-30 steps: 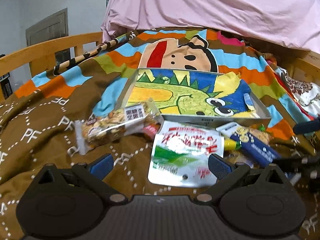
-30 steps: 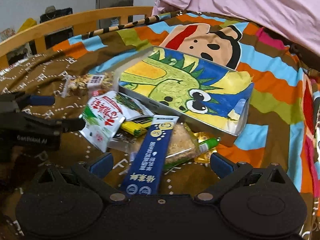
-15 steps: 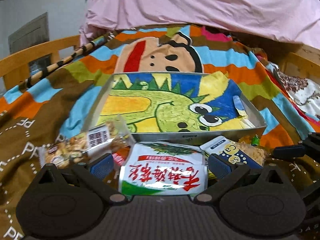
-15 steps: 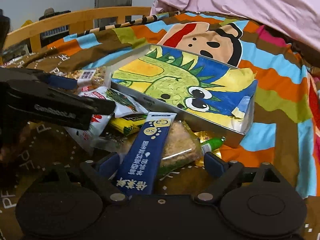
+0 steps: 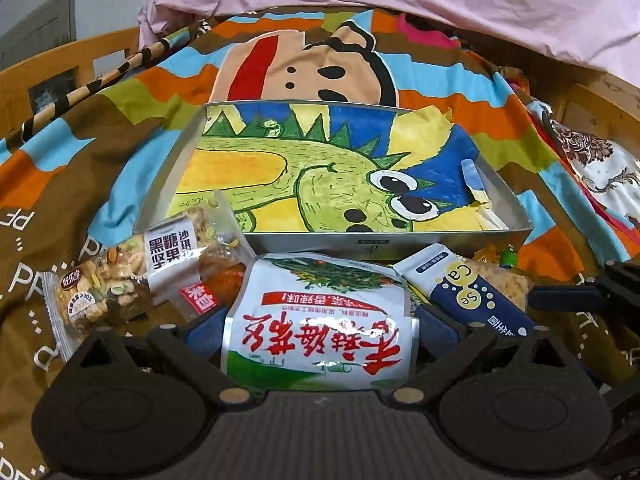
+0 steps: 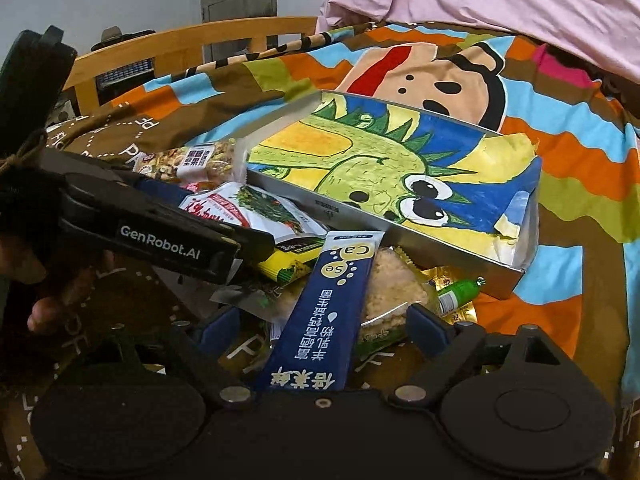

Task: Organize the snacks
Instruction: 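Close the left tool on the white packet while the right tool grasps the blue stick packet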

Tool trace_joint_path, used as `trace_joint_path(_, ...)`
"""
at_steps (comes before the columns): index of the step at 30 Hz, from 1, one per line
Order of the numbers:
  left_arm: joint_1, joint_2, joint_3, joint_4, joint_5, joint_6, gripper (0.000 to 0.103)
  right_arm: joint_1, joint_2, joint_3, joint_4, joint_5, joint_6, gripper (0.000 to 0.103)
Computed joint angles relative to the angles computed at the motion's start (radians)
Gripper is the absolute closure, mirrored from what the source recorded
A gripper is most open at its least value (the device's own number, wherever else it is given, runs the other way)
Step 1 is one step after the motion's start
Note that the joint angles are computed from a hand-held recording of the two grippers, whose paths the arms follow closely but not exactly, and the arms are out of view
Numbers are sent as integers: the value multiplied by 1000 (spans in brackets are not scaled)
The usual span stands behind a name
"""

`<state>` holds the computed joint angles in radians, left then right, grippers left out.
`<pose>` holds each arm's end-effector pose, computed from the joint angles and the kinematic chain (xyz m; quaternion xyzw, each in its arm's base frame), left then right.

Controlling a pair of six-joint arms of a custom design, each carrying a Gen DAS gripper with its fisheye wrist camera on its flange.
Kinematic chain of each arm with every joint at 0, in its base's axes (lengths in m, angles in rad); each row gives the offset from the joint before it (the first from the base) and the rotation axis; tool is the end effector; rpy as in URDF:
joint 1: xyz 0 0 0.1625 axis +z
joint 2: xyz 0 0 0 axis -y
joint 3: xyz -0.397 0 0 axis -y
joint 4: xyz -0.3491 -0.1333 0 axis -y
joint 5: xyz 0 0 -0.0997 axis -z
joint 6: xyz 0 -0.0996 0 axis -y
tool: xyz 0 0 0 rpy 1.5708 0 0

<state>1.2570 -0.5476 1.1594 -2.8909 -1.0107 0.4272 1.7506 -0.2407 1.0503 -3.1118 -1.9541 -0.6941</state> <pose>-0.0560 -0.7759 0.1695 0.2370 0.8749 -0.3181 0.2777 0.2308 -0.7328 0.0022 0.3262 -0.8595 0.2943 0.2613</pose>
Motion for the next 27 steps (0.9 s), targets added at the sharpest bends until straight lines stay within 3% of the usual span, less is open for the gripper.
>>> trace_joint_path(7, -24, 0, 30, -47, 67, 2, 4, 9, 10, 4, -44, -14, -45, 20)
trace_joint_path(13, -30, -24, 87, -93, 75, -11, 4, 18, 15, 16, -85, -5, -101, 23)
trace_joint_path(17, -30, -34, 125, -143, 72, -18, 4, 15, 17, 4, -67, -14, -75, 31)
trace_joint_path(27, -39, -43, 166, -205, 76, -42, 4, 18, 46, -19, -123, -52, -131, 57)
